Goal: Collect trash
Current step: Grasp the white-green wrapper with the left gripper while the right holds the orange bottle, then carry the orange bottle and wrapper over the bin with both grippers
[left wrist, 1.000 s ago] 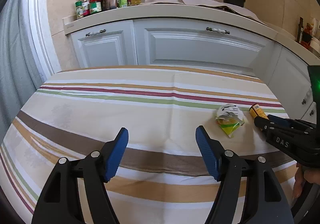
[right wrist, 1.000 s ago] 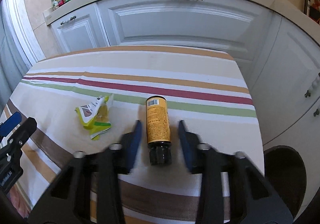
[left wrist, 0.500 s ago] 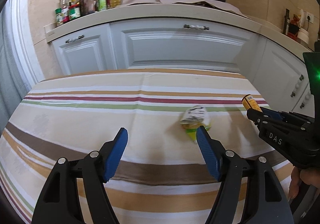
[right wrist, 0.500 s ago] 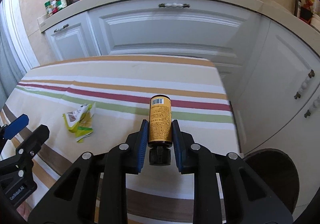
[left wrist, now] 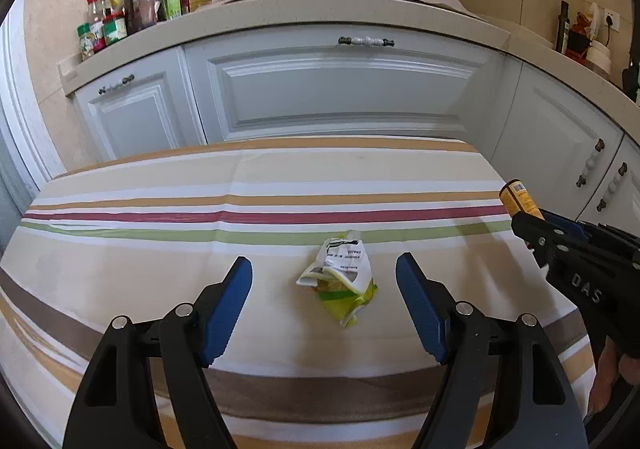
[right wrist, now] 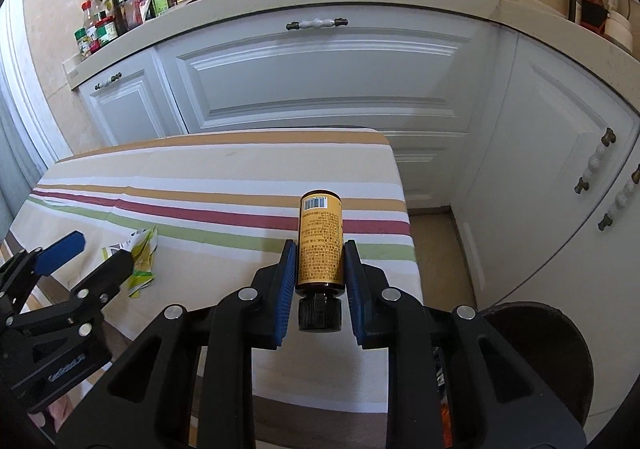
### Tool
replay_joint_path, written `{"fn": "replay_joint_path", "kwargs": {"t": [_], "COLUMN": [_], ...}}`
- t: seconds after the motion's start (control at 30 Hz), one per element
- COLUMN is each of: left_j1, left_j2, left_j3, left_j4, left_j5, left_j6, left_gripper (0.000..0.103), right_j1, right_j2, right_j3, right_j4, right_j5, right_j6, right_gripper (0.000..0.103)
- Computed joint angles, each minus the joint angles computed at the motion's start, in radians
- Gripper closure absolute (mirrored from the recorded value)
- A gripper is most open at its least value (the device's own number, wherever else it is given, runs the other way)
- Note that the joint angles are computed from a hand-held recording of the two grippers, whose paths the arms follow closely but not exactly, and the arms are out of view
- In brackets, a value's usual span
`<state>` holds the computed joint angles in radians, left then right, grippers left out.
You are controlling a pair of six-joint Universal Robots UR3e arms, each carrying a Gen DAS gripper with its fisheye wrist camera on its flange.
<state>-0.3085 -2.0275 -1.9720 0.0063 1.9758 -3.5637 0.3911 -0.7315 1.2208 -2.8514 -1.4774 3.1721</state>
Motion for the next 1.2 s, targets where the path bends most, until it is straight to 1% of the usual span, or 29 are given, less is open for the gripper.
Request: {"fn": "replay_joint_path", "kwargs": {"t": [0.07,0.1,0.17,0.23,0.37,0.67,0.9,1.2], "left_j1": [0.008,0.009,0.011,0.016,0.013,-0.013,-0.055,-0.111], "left_j2": [-0.006,-0.009,-0.015,-0.016,-0.016,0.017,0.075,0.147], "left_j3": [0.008,0.010,0.014,0.016,0.012,-0.024,-0.081,-0.156], "left_j4": [-0.009,-0.011,-0.015,-0.022,-0.009,0.001,0.011,0.002], "left_j5": [-0.017,-0.022,-0.034,-0.054,-0.063,-0.041,0.016,0.049], "left_j6": [0.003,0.004,0.010,0.015,0.023,0.020,-0.015,-0.073], "left_gripper": [0.044,0.047,0.057,0.065,0.068,0.070,0.070,0.070], "right_j1": [-0.005,-0.006,-0.008,-0.010,-0.012,-0.010,-0.005,0.005], "right_j2": [-0.003,-0.005,-0.010,-0.015,-0.028,-0.080,-0.150,-0.271], "right_j3": [0.009,0.011,0.021,0.031,0.054,0.146,0.279,0.490], "right_j4": [-0.008,-0.011,-0.020,-0.028,-0.042,-0.091,-0.163,-0.260], "right_j5": [0.008,0.011,0.016,0.020,0.022,0.018,0.021,0.026], "right_j6": [0.000,0.000,0.000,0.000,0.000,0.010,0.020,0.027], "right_gripper": [0.080,0.080,0.080,0.080,0.080,0.080,0.080,0.080]}}
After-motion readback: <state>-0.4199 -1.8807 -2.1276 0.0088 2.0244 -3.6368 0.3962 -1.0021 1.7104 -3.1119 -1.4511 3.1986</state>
